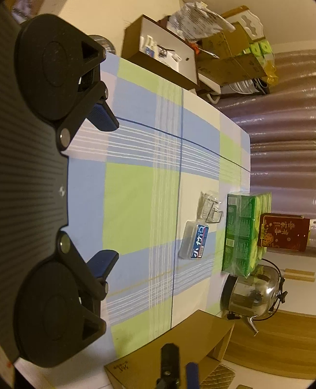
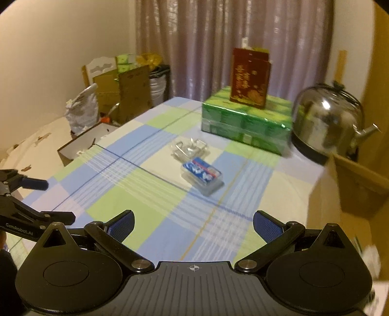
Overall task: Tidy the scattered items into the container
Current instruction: 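Withdraw both grippers from the cardboard box back over the table, then grasp the blue-labelled floss box with the right gripper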
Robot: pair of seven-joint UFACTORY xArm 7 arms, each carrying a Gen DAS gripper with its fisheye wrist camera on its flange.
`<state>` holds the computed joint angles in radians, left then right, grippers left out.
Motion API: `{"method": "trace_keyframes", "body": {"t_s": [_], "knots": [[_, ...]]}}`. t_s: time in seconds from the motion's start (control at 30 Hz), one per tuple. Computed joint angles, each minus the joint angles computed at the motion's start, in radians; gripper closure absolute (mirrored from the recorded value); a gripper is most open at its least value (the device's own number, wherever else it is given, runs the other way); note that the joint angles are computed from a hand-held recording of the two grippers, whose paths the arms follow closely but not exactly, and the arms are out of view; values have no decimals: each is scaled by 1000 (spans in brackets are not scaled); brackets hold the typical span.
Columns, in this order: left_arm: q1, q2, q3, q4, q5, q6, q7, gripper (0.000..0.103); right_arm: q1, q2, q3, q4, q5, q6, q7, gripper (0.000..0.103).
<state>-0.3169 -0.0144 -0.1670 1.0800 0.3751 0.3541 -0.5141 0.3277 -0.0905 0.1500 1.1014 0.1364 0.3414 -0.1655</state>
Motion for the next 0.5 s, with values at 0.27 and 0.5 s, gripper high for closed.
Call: {"method": "trace_keyframes", "body": {"t_s": [0.27,0.5], "knots": [[-9,222,38,224,-74,-31,186,1,-31,265,22,281,89,71,-275,2],[-8,444,49,478,-163,-17,407,1,-62,510,45,576,62,232,-413,2]]}}
